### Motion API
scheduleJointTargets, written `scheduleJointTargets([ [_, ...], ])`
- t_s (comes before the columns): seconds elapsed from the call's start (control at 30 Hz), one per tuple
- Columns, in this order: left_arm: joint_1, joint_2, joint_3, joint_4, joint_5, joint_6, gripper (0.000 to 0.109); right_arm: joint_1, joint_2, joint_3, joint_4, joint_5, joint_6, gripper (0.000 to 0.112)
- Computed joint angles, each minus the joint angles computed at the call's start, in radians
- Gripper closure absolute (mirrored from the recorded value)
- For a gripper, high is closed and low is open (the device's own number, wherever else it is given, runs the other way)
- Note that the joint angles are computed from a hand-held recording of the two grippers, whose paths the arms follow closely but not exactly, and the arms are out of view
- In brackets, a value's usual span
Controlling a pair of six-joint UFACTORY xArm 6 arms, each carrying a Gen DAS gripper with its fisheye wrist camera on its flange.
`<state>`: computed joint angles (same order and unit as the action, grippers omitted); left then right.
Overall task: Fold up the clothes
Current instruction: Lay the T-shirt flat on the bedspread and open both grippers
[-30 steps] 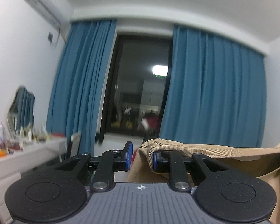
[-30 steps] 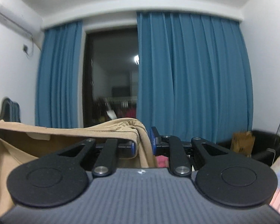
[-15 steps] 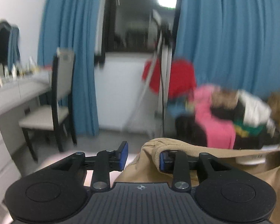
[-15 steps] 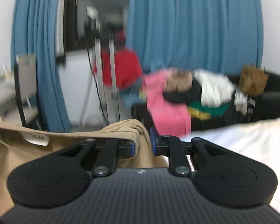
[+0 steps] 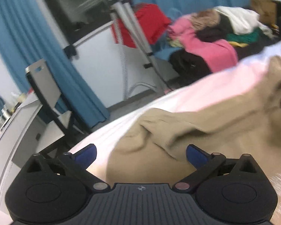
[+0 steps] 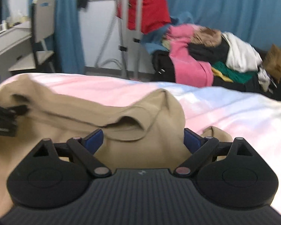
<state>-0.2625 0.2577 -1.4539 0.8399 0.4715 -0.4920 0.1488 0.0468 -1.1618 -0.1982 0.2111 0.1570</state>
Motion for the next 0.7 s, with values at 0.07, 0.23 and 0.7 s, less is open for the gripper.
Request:
scheduleJointTargets([
  [0.07,-0.009,-0.080,0.083,0.000,-0.039,0.002,0.006,0.017,-0.090,0.083,0.024,-0.034,-0.007,0.020],
  [0.23,-0.039,-0.323,0.315,0.004,-0.112,-0.068,0.006,0.070,-0.382,0.332,0.225,-0.096,-0.106,0.020],
  [0.7,-0.141,-1.300,1.026,-0.270,0.060,-0.209,0.006,0.101,-1.302,0.875,0.151,0.102,0.168,0.021],
])
